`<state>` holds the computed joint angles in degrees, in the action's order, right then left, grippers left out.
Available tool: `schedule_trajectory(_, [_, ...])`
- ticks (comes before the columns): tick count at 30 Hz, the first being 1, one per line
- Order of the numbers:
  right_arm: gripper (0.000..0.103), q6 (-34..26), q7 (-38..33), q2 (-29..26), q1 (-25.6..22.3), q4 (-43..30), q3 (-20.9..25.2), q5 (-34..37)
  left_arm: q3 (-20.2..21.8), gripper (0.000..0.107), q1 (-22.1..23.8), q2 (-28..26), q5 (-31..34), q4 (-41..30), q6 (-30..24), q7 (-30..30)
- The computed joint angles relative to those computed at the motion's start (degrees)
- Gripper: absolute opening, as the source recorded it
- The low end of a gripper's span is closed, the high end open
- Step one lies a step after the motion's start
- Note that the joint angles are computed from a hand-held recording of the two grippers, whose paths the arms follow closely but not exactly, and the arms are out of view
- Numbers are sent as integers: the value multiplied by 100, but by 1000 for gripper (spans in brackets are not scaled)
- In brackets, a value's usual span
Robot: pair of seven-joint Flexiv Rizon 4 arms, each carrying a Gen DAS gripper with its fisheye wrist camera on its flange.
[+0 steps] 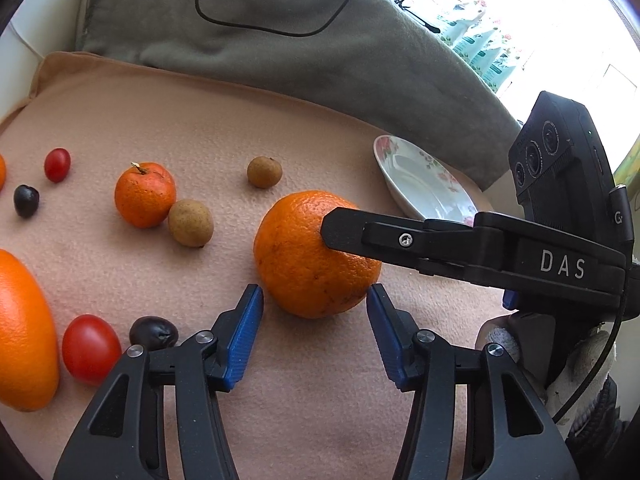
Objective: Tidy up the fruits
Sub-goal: 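Close the left tool on the large orange and lift it, then carry the orange with the left tool over the floral plate and release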
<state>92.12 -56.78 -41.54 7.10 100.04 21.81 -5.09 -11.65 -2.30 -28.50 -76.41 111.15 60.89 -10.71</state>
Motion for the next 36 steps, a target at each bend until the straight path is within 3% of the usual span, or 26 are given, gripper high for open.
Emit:
schedule_trajectory(6, [65, -69, -107, -97, -133, -114, 194, 11, -12, 52, 7, -36, 34, -32, -52, -10])
schedule_trajectory(22, [63, 135, -123, 68, 126, 104, -139, -2, -99, 52, -192, 29, -107, 14, 325, 208])
schedule_trajectory(36, [63, 852, 407, 715, 603, 936, -1032, -101, -181, 52, -492, 112, -206, -137, 306, 436])
